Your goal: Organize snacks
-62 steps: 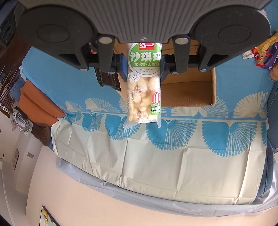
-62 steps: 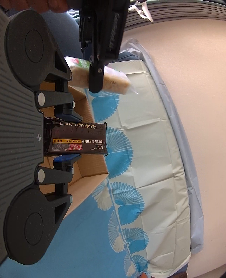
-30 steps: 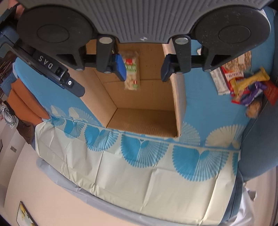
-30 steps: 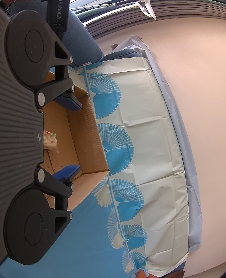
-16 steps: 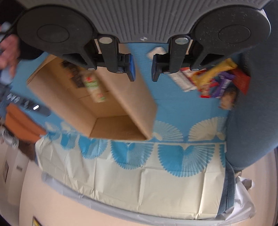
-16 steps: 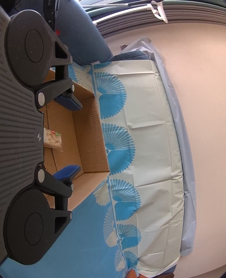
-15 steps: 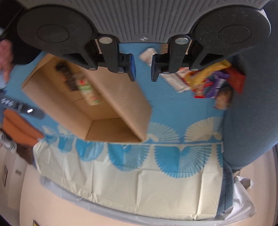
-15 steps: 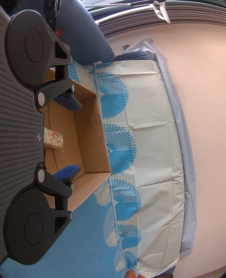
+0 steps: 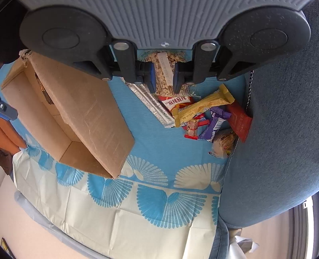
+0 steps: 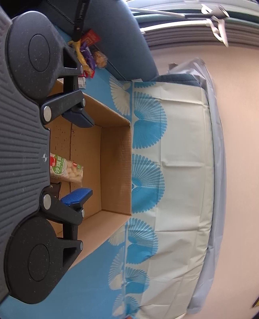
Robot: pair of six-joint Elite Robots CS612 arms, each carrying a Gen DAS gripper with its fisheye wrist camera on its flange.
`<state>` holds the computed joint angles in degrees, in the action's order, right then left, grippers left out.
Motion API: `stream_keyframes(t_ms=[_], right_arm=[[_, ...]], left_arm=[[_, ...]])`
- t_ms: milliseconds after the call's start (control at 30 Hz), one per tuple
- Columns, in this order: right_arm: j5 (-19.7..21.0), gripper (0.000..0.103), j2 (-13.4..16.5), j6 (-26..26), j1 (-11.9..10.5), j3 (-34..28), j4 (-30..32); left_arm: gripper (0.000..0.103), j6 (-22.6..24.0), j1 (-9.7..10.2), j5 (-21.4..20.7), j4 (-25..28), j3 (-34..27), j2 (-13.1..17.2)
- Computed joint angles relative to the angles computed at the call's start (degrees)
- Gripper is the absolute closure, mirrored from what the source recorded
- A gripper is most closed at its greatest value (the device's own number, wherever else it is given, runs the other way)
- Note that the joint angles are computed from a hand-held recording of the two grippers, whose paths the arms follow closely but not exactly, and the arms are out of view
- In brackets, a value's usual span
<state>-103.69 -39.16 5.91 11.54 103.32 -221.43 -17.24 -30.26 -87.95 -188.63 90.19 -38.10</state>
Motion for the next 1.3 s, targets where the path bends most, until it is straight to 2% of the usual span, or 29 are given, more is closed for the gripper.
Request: stream_keyframes(t_ms=[100, 267, 400, 467, 667, 867, 967, 1067, 1167, 1233, 1267, 1300], right_arm=[[-0.11, 0.036, 0.47, -3.57, 0.83, -0.61, -0.85], [1.22, 0.040, 0.98, -6.41, 1.77, -1.27, -0.59], [2.80, 0.042, 1.18, -6.71, 2.35, -1.58, -0.66], [3.54, 0.043, 1.26, -6.57, 2.68, -1.79, -0.65], [5.72, 0.044, 1.90, -8.06, 4.05, -3.12, -0.62], [1.12, 0.043, 2.38, -9.28, 5.20, -4.46, 5.16], [-0.71, 0.041, 2.07, -7.61, 4.83, -4.06, 4.61], [-4.28, 0.032, 1.35, -5.39, 3.75, -3.60, 2.44], [-10.28, 0.025, 0.37, -2.99, 2.11, -3.08, 1.98], [-14.51, 0.021, -0.56, 0.31, 0.51, -2.58, 4.40], [-15.12, 0.020, -1.44, 3.42, -0.66, -1.98, 7.39], [-13.96, 0.021, -2.82, 7.78, -2.25, -1.16, 12.70]], left_arm=[[0.083, -1.61, 0.08, 0.11, -0.38, 0.13, 0.01], [0.083, -2.88, 0.27, -0.38, -0.94, 0.29, -0.03], [0.082, -3.53, 0.25, -0.25, -2.72, 0.70, 0.01], [0.078, -4.43, 0.24, 0.12, -3.49, 0.95, -0.02], [0.075, -5.20, 0.42, -0.06, -1.72, 0.51, 0.02], [0.070, -5.27, 0.38, -0.04, -0.65, 0.15, 0.19], [0.070, -4.46, 0.21, 0.22, -0.08, -0.12, 0.30], [0.070, -3.67, 0.01, 0.62, 0.76, -0.30, 0.28], [0.066, -3.75, 0.01, 0.49, 0.91, -0.33, 0.30], [0.065, -3.49, -0.06, 0.53, 1.07, -0.32, 0.26], [0.063, -3.26, -0.09, 0.64, 1.24, -0.40, 0.27], [0.062, -3.15, -0.11, 0.66, 1.26, -0.40, 0.26]])
